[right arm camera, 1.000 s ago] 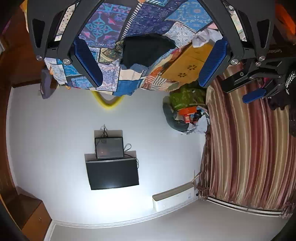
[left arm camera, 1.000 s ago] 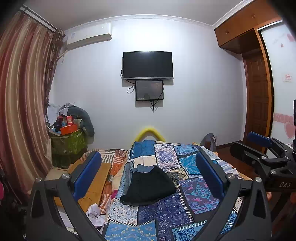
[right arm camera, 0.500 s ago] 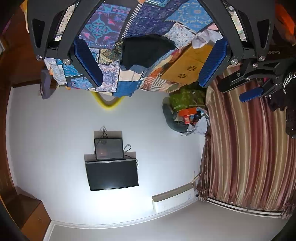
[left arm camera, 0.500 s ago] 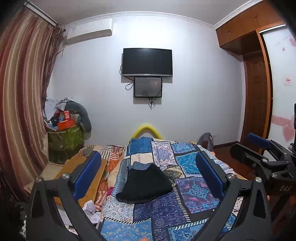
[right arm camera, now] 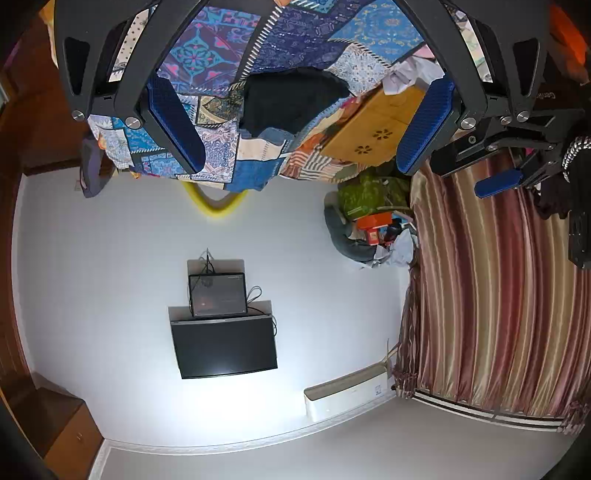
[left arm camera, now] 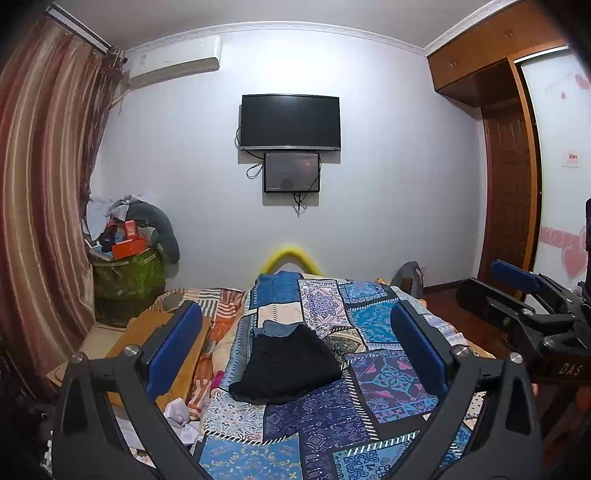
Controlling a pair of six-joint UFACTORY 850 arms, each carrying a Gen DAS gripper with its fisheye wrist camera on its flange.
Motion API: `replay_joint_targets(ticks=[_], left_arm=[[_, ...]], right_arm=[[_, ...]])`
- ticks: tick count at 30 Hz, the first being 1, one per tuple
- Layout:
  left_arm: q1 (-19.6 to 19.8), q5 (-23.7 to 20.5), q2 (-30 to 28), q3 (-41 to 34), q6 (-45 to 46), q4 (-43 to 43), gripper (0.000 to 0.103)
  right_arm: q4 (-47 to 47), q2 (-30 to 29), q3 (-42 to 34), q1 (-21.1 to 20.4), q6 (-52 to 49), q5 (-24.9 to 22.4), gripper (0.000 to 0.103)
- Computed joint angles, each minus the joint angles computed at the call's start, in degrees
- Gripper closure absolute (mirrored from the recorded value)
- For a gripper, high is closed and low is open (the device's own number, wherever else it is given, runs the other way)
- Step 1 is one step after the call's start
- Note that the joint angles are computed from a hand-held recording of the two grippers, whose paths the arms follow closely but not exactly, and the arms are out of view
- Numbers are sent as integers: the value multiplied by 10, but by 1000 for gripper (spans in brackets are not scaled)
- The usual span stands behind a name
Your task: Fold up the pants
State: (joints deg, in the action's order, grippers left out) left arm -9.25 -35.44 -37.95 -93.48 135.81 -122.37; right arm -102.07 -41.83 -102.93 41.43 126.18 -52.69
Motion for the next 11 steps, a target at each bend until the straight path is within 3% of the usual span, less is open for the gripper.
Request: replay_joint_targets(ticks=[11], left_arm=[[0,2,-2,-3,-7,8,0]], right_arm=[[4,-1,-2,-1,-1,2,0]])
